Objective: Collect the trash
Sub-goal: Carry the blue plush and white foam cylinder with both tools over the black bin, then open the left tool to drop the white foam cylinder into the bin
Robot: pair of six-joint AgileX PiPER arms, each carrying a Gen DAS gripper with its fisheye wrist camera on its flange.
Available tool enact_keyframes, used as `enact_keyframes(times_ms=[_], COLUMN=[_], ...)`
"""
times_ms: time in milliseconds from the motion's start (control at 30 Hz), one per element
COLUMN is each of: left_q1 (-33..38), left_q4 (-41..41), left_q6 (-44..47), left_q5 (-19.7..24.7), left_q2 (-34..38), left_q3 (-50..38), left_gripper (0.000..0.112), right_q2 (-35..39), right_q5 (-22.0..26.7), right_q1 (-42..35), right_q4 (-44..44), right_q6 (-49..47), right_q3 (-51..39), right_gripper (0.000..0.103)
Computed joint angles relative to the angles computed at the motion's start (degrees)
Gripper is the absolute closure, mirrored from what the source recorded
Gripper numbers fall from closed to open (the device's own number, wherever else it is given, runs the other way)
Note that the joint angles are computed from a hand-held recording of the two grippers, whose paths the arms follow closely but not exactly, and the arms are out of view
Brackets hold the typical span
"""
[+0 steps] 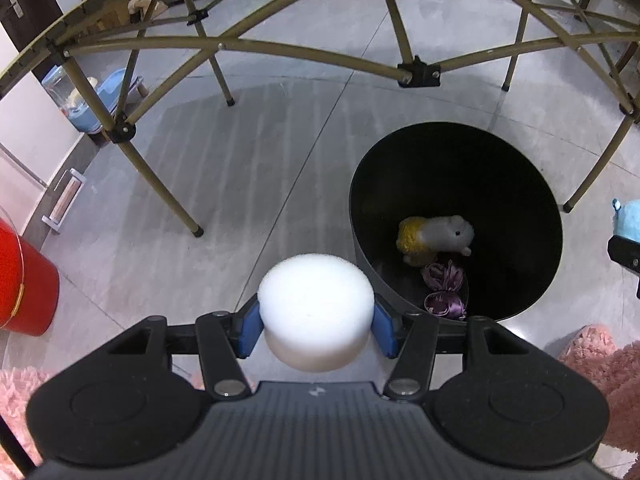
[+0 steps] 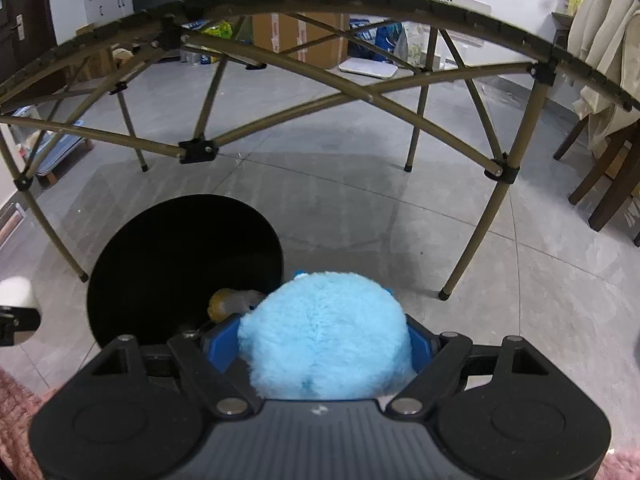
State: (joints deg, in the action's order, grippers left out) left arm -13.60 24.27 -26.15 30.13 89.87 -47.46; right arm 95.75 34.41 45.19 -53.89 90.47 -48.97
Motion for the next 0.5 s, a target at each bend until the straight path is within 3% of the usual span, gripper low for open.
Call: enact_keyframes(times_ms=[500], left_q1=[-1.61], left_q4=[0.81], left_q6=[-2.67], left_q5=[3.42], left_q2=[5.1], left_q3=[-5.37], left_gripper=[0.056], right_q2=[2.8], right_q5=[-4.25], right_q1=[-5.68], right_q4=[-2.02], right_q6=[2.49], right_q3=[-0.13], right_gripper=[0.022])
